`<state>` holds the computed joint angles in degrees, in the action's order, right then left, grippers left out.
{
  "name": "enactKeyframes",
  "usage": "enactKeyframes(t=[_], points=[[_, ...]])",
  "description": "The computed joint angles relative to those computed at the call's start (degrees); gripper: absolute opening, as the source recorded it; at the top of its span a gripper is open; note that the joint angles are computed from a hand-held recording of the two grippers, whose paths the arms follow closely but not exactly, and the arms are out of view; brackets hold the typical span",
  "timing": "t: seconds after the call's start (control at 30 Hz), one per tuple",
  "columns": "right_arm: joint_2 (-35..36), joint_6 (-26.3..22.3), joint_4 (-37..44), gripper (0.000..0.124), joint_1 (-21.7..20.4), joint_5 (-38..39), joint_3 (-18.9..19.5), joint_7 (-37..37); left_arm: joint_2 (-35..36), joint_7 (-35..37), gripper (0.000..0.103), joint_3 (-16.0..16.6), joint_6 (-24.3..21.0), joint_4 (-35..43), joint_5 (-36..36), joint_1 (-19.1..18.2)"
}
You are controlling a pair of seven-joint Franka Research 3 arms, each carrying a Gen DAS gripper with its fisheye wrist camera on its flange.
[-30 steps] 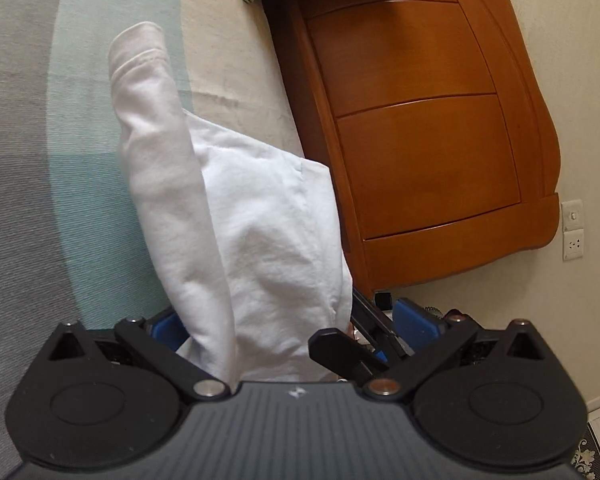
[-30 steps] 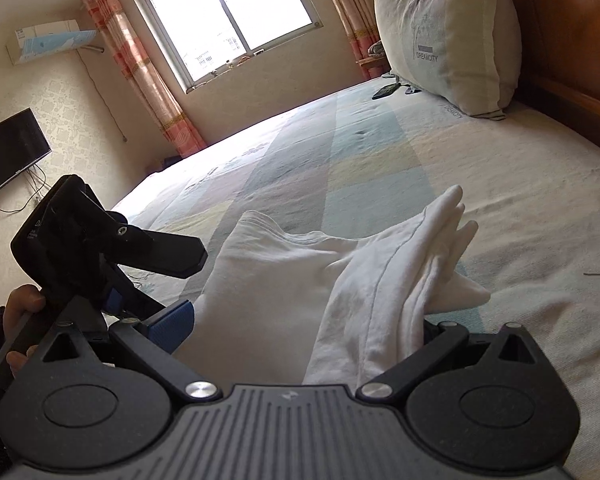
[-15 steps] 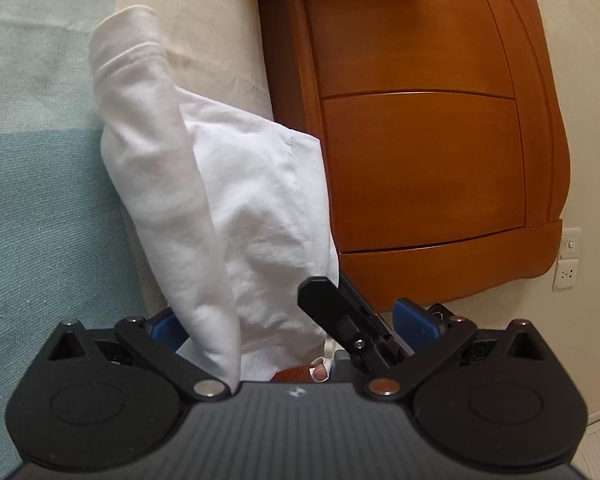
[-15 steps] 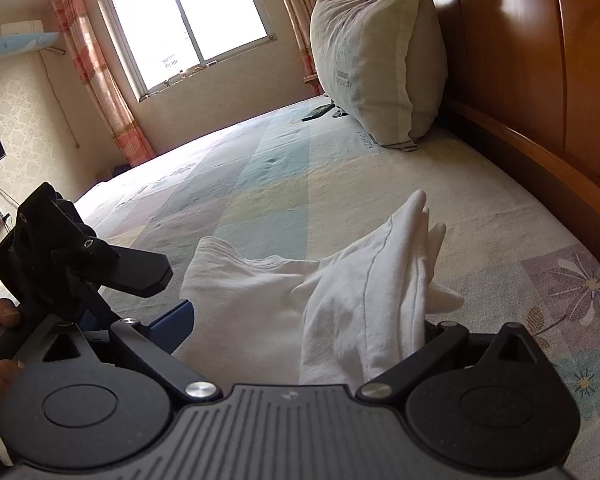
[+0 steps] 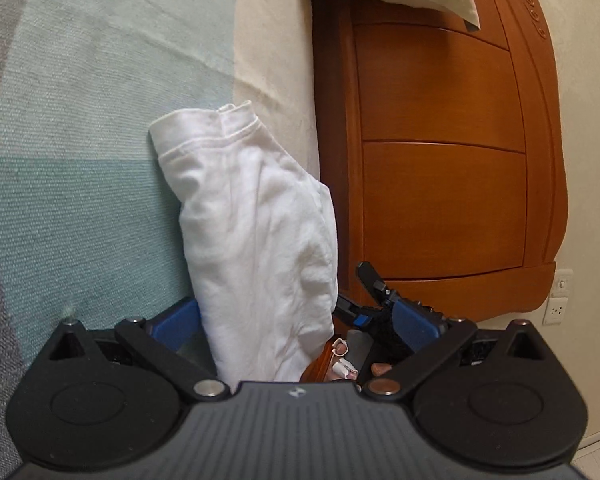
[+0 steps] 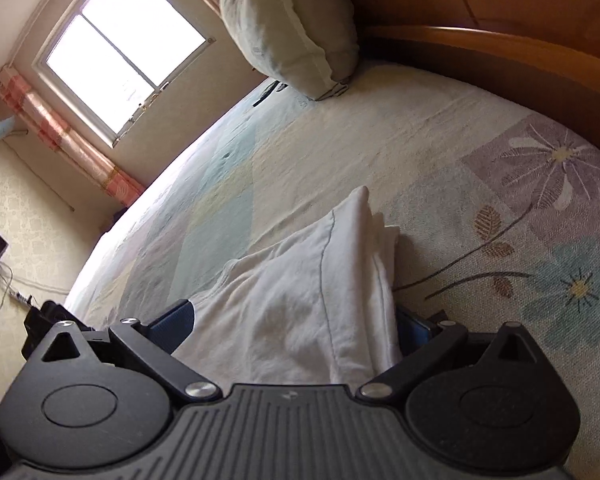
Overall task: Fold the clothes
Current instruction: 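Lower the folded end onto the shirt and open both grippers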
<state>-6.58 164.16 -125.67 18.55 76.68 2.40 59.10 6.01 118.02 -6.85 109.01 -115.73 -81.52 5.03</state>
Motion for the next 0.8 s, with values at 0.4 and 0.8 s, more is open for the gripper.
enactKeyframes(t=[0.4,0.8], points=[[14.6,-17.2,17.1,0.103,-7.2,6.0,0.5,1.9,3.1,-0.5,0.102,-1.3,6.1,7.1,2.6,0.7],[8.7,10.0,13.6,0.103,-1.4,-3.1,3.9,-3.4,-4.0,13.9,0.102,0.1,13.2,4.8,3.7,-1.4]])
